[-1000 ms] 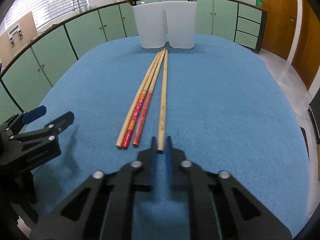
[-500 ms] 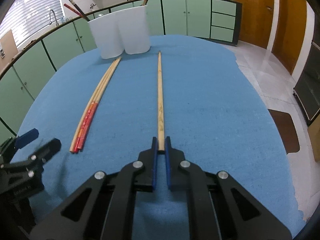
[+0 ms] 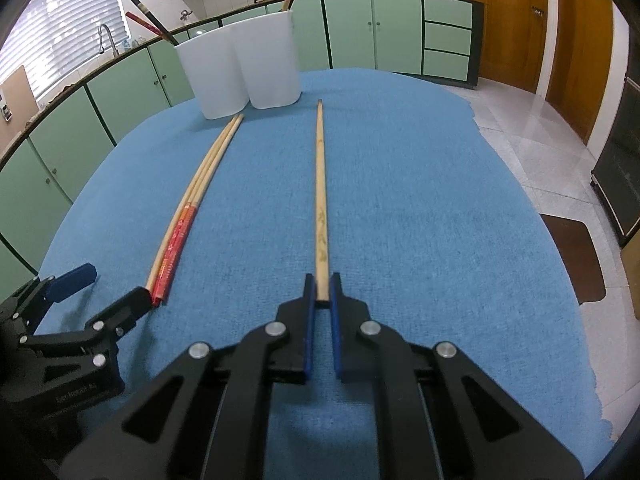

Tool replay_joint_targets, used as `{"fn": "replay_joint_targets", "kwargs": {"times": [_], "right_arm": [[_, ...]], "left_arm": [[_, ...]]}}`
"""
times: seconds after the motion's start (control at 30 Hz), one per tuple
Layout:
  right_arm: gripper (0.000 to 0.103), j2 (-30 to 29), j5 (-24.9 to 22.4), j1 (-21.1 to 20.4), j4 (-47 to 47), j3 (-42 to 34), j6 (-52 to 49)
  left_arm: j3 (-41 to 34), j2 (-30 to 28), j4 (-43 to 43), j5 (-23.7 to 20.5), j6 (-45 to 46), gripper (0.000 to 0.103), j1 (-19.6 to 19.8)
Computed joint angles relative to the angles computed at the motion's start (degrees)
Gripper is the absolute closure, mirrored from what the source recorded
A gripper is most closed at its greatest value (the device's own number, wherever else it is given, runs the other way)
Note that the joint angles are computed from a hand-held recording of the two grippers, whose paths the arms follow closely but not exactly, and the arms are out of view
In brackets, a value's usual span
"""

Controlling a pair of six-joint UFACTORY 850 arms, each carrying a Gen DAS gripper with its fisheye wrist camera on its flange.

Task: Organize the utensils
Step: 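Grasp a plain wooden chopstick with the right gripper while the left grasps another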

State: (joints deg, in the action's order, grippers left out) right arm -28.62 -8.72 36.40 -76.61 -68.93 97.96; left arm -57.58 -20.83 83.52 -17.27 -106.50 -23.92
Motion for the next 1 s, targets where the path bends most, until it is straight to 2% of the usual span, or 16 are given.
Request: {"fn": "replay_joint_targets", "kwargs": {"times": [0.2,0.37,0.43,0.6,0.7,0.8,0.93,0.97,1.0], "right_arm": [[0.097,0.09,0.31,-0.16,-0.58,0.11,0.49],[0.093,0.34,1.84,-0.45,-3.04,0.47,2.25],[0.093,0.29,1.74,-0.37,-2.06,0.4,1.26],[0.091,0.31,2.37,-0.48,-1.36,0.4,0.41],[0.091,0.22,2.14,-0.36,-0.14,0.29,-0.84],[0.089,0.08,1.99,-0.22,0.75,0.11,-2.1],[0.089,-0.06,1.86,-0.2,2.12,-0.08,-3.59],[0.089,-0.06,1.94,-0.23,2.0,-0.09,-3.44],[0.089,-0.03,2.16,-0.29,0.79,0.0,-2.1]], "left_arm": [[1.66,1.3,-0.03,-1.93,-2.3,0.016,0.85],[2.68,2.19,3.79,-1.44,-5.81,0.018,0.93],[2.34,1.9,2.86,-1.53,-4.23,0.018,0.7],[1.82,1.47,2.79,0.67,-3.31,0.031,0.91],[1.33,1.06,2.63,0.71,-2.31,0.046,0.54],[1.5,1.2,5.3,1.56,-5.26,0.063,0.47],[1.57,1.26,7.55,2.29,-7.99,0.091,0.43],[1.64,1.31,8.9,2.94,-9.18,0.096,0.44],[1.61,1.29,8.63,2.65,-9.0,0.096,0.23]]}}
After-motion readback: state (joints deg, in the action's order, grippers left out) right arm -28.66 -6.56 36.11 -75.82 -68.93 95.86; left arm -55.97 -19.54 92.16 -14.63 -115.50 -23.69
